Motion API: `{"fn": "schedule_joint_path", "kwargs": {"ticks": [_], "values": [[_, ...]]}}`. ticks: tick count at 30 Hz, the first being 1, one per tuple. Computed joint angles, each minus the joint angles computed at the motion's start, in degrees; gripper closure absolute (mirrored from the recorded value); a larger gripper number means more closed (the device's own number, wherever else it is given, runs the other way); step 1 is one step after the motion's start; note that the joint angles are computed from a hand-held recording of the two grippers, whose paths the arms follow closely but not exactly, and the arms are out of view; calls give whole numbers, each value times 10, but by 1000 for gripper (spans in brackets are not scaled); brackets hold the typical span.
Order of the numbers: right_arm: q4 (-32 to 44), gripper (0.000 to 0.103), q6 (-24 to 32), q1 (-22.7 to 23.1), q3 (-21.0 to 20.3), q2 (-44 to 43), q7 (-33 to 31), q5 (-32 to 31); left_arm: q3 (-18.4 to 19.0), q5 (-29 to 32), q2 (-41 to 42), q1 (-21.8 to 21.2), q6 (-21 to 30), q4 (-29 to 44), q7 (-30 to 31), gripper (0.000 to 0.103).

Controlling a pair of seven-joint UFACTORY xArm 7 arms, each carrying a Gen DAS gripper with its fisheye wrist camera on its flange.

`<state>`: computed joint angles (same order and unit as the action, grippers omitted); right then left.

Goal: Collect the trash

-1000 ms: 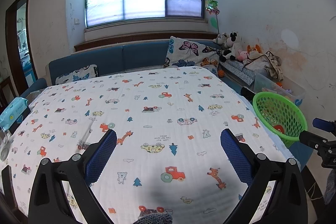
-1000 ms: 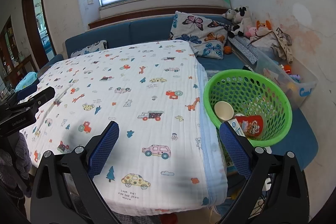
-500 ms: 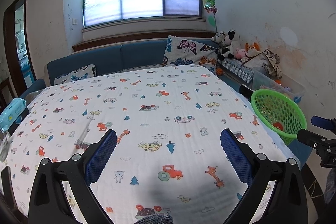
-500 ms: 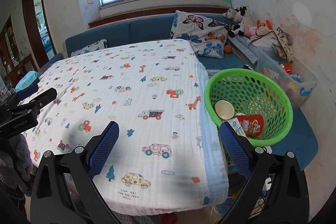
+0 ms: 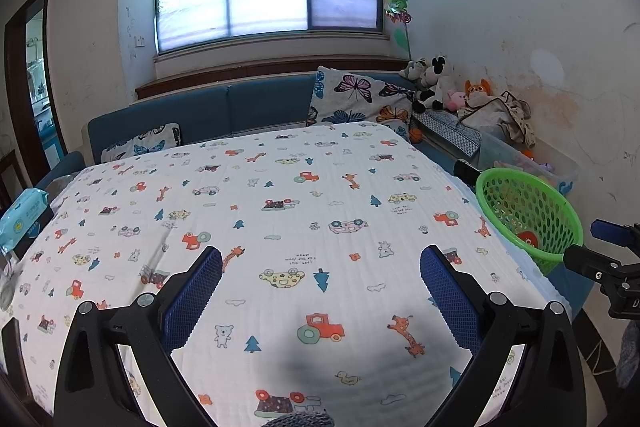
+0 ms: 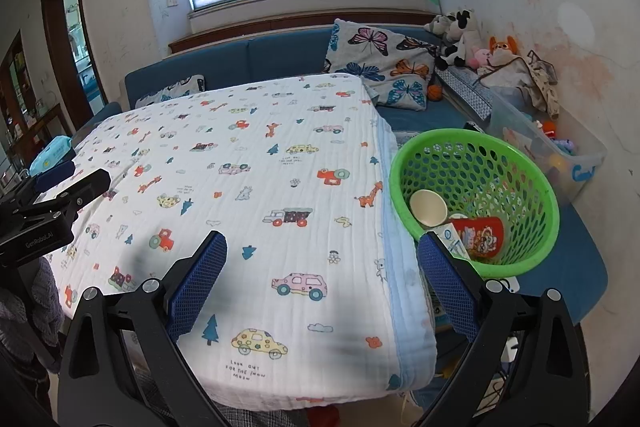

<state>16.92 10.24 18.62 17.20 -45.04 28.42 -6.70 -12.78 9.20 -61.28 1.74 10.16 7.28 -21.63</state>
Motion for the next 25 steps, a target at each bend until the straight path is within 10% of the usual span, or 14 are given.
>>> {"fn": "schedule_joint_path", "kwargs": {"ticks": [25], "values": [[1,7,-5,0,1,6,2,-3,1,3,13,6,-10,3,8,7]]}}
